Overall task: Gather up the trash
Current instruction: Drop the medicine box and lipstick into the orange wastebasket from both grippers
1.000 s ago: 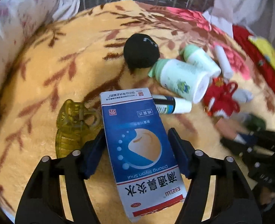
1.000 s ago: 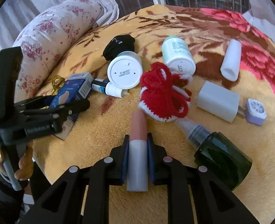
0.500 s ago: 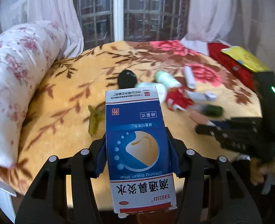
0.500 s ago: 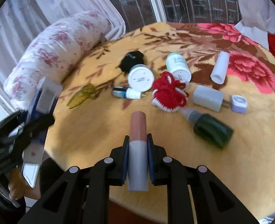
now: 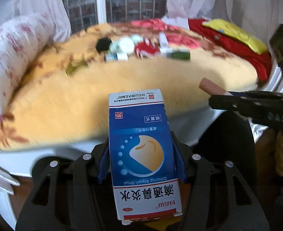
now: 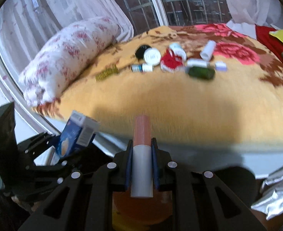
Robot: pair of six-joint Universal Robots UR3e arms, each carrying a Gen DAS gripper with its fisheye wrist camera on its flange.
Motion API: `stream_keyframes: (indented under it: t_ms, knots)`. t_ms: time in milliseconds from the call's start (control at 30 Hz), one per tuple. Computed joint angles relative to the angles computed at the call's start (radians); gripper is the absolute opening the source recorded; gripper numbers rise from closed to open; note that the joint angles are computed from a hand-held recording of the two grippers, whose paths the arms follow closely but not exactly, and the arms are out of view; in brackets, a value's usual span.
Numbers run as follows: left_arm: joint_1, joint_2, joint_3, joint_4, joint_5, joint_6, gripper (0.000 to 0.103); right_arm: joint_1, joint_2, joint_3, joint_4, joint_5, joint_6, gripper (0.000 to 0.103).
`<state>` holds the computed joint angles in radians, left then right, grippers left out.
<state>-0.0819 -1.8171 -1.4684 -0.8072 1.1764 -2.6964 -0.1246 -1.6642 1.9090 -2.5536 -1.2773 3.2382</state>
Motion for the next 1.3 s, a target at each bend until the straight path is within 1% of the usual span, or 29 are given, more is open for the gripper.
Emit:
stream_keyframes:
  t_ms: [133,267,333,500,667,733,767,800,833,1167,1300]
  knots:
    - [-0.004,-0.041,-0.025,-0.05,0.012,-0.032,0.054,0.058,0.005,0.088,-0.01,-0.081,0.005,0.018]
    - [-0.026,-0.113,-0.002,-0.072,0.078,-0.061,0.054,0.08,0.065,0.128,-0.034,-0.089,0.024,0.018]
    - [-0.029,-0.134,0.013,-0.088,0.086,-0.062,0.054,0.085,0.107,0.122,-0.042,-0.075,0.036,0.018]
    - [-0.038,-0.171,0.044,-0.125,0.1,-0.056,0.054,0.108,0.189,0.065,-0.013,-0.087,0.039,0.018]
    - [-0.043,-0.217,0.101,-0.169,0.107,-0.062,0.055,0.106,0.221,0.041,0.013,-0.082,0.032,0.018]
    - [-0.046,-0.228,0.115,-0.184,0.11,-0.061,0.056,0.108,0.236,0.026,0.026,-0.083,0.031,0.018]
    - [-0.043,-0.239,0.134,-0.203,0.108,-0.054,0.061,0.108,0.239,0.025,0.028,-0.084,0.03,0.027]
    - [-0.047,-0.243,0.142,-0.211,0.115,-0.056,0.072,0.107,0.24,0.025,0.028,-0.086,0.031,0.045]
    - [-0.054,-0.243,0.142,-0.21,0.126,-0.064,0.078,0.11,0.236,0.029,0.018,-0.096,0.036,0.05]
    - [-0.037,-0.217,0.12,-0.213,0.117,-0.055,0.078,0.086,0.173,0.092,-0.031,-0.097,0.053,0.051]
    - [-0.044,-0.216,0.121,-0.213,0.12,-0.056,0.078,0.082,0.138,0.09,-0.022,-0.1,0.053,0.051]
